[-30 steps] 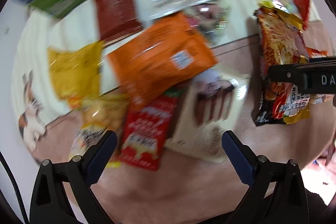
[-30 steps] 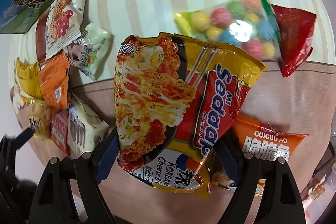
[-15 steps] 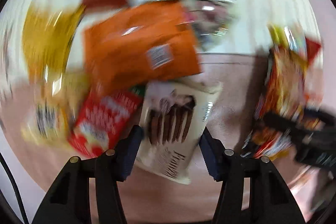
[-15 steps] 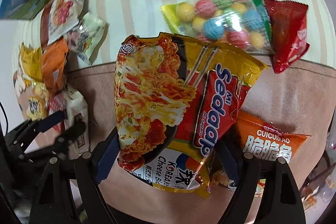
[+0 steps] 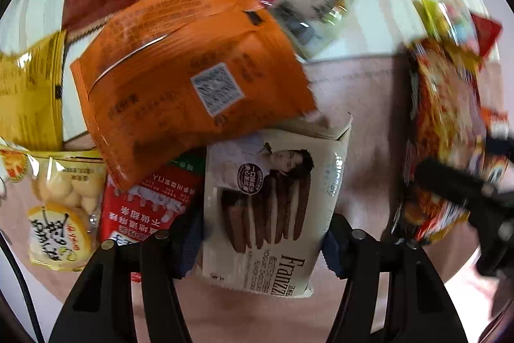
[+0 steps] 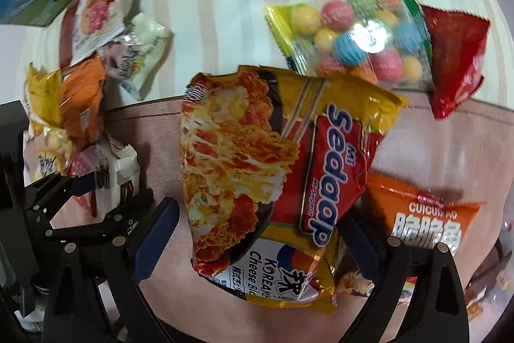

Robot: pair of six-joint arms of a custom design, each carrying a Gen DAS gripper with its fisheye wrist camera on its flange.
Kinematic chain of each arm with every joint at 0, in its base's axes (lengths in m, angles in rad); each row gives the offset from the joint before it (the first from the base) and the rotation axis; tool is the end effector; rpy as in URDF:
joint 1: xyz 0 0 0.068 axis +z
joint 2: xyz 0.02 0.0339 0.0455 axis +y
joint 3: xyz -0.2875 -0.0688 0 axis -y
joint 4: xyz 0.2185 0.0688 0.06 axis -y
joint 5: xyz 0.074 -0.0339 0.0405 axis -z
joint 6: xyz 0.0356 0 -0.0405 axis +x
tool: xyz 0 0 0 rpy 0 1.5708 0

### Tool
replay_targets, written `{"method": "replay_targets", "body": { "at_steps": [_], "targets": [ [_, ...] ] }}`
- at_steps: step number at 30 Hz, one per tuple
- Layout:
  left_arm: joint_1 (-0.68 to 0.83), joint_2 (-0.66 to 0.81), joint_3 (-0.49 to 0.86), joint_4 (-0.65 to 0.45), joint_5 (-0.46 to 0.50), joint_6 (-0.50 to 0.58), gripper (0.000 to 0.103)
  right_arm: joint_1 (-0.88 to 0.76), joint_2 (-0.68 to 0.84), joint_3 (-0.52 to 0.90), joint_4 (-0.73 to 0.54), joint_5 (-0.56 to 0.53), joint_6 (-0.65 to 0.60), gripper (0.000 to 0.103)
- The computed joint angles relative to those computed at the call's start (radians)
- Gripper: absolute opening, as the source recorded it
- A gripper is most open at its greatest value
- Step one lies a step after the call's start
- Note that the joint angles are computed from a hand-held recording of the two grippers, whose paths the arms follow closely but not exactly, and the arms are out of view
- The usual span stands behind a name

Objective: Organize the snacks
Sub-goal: 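Carry both packs into the cardboard box and open both tools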

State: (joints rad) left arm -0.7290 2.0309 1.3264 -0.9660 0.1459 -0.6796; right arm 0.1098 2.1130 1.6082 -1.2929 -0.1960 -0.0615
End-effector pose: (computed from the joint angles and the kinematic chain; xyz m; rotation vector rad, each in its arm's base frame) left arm 0.2517 -0.2318 0.1666 -0.0625 -2.9699 0.0695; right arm 0.3612 0.0468 0.2005 0.2155 -2.8899 -0.2768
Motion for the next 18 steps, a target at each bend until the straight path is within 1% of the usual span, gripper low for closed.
{"method": "replay_targets", "body": {
  "at_steps": [1,2,3,4,5,7,8,9,11,12,13,14,17,18],
  "targets": [
    [0.013,-0.015,-0.03,0.038,0.007,-0.033,0.058,0.007,-0.008,-0.017,0.015,0.004,0.025,0.097],
    [0.04,-0.042,-0.066,0.062,0.01,-0.045,0.057,0.012,-0.021,-0.034,0.032,0.009,0.047,0.09],
    [0.049,-0.057,-0.085,0.073,0.012,-0.068,0.057,0.026,-0.037,-0.053,0.053,0.03,0.068,0.089],
    [0.06,-0.071,-0.101,0.067,0.014,-0.101,0.057,0.038,-0.05,-0.066,0.064,0.043,0.072,0.088],
    [0.051,-0.128,-0.167,0.066,0.015,-0.139,0.056,0.045,-0.063,-0.078,0.067,0.047,0.075,0.088],
    [0.052,-0.182,-0.233,0.106,0.032,-0.19,0.057,0.076,-0.072,-0.089,0.036,0.026,0.067,0.088],
    [0.058,-0.19,-0.255,0.126,0.047,-0.187,0.057,0.091,-0.08,-0.099,0.027,0.012,0.053,0.088],
    [0.069,-0.183,-0.281,0.154,0.071,-0.161,0.057,0.109,-0.075,-0.102,0.013,0.003,0.036,0.089],
    [0.137,-0.171,-0.342,0.214,0.088,-0.065,0.058,0.129,-0.071,-0.11,0.012,0.021,0.062,0.09],
    [0.184,-0.148,-0.332,0.219,0.094,0.002,0.058,0.134,-0.076,-0.119,0.029,0.023,0.085,0.092],
    [0.196,-0.144,-0.338,0.233,0.092,0.028,0.057,0.145,-0.068,-0.12,0.043,0.022,0.111,0.092],
    [0.158,-0.12,-0.322,0.254,0.089,-0.001,0.057,0.148,-0.066,-0.124,0.054,0.023,0.134,0.092],
    [0.161,-0.072,-0.264,0.275,0.072,0.007,0.055,0.15,-0.071,-0.143,0.084,0.035,0.197,0.092],
    [0.163,-0.077,-0.271,0.28,0.066,0.01,0.055,0.147,-0.078,-0.168,0.111,0.045,0.201,0.091]
  ]
}}
